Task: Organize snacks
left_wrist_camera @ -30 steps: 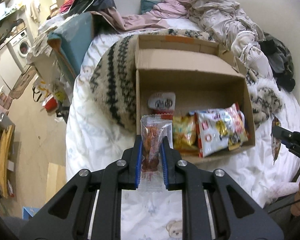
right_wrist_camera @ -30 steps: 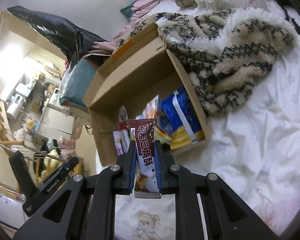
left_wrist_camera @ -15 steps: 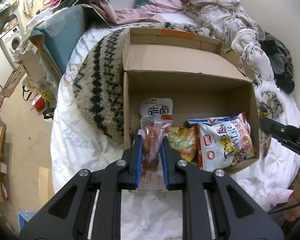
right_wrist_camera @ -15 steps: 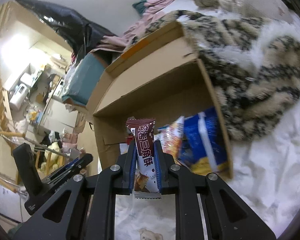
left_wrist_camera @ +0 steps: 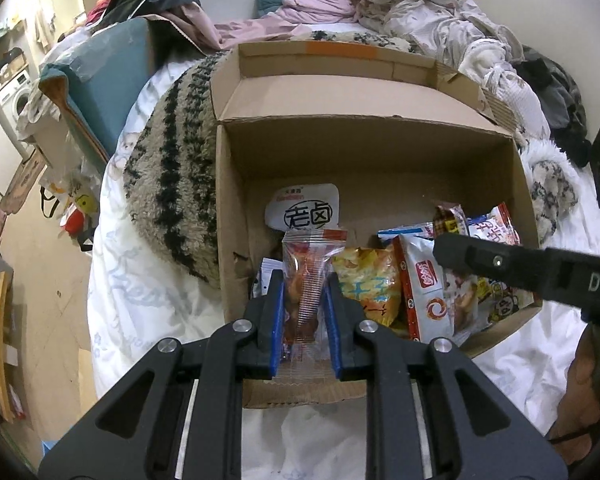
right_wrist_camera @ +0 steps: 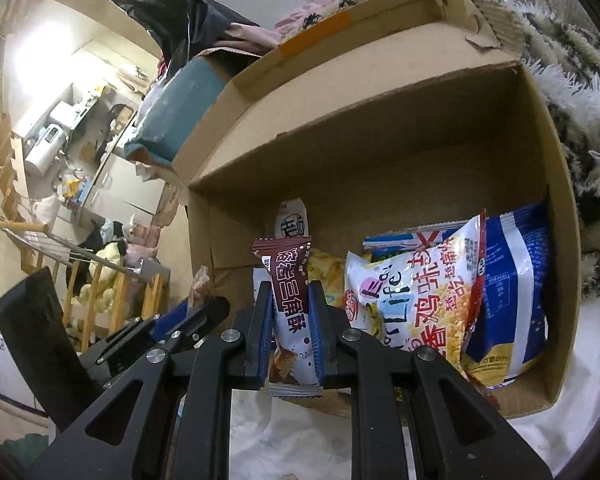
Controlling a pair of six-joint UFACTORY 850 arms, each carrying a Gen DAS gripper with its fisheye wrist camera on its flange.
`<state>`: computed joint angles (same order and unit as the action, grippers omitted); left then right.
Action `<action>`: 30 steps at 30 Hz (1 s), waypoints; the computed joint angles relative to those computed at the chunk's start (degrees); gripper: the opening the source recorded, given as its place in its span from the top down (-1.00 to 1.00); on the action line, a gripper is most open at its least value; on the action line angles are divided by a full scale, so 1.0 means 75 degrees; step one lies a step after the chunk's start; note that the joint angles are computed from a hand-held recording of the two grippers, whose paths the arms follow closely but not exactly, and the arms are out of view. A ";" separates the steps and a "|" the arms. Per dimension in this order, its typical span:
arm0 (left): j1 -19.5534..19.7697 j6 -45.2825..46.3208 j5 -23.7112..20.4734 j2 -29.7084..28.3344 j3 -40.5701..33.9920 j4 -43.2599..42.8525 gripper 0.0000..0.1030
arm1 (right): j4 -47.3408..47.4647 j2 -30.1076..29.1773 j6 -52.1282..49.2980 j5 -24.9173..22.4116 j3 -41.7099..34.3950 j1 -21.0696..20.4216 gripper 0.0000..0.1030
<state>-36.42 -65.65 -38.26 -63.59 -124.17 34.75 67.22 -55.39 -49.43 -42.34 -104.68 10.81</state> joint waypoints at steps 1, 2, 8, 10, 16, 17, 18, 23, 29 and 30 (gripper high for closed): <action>0.0007 -0.0044 -0.0019 -0.0004 -0.0007 -0.0007 0.67 | -0.0019 -0.0002 -0.0005 0.0031 0.0004 0.0007 0.64; 0.0018 -0.0071 -0.0018 -0.0004 -0.0012 -0.0052 0.67 | -0.0061 -0.0034 0.0035 0.0043 -0.0048 0.0012 0.63; 0.0033 -0.0177 0.0222 0.0073 0.0121 0.0032 0.49 | -0.0013 -0.0009 -0.0077 0.0011 -0.0017 0.0004 0.60; 0.0013 -0.0365 0.0171 0.0104 0.0166 0.0227 0.39 | 0.0086 0.0054 -0.0220 0.0045 0.0092 0.0011 0.60; -0.0067 -0.1439 0.0212 0.0471 0.0714 0.1125 -0.70 | 0.0322 0.0123 -0.0244 0.0161 0.0169 -0.0007 0.58; -0.0079 -0.1640 0.0279 0.0556 0.0846 0.1324 -0.71 | 0.0383 0.0168 -0.0286 0.0188 0.0221 -0.0012 0.57; -0.0084 -0.1709 0.0312 0.0611 0.0922 0.1398 -0.71 | 0.0443 0.0200 -0.0358 0.0210 0.0267 -0.0016 0.51; -0.0095 -0.2483 0.0708 0.1116 0.1627 0.2149 -0.71 | 0.0880 0.0471 -0.0883 0.0360 0.0615 -0.0066 -0.30; -0.0121 -0.3544 0.0840 0.1751 0.2443 0.3017 -0.71 | 0.1764 0.1097 -0.1771 0.0676 0.1414 -0.0198 -0.56; -0.0162 -0.3764 0.0687 0.1824 0.2536 0.3237 -0.71 | 0.1831 0.1280 -0.1890 0.0812 0.1628 -0.0210 -0.62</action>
<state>-37.63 -93.88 -33.11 -49.92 -105.14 59.04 80.96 -45.79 -63.61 -36.24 -92.46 9.23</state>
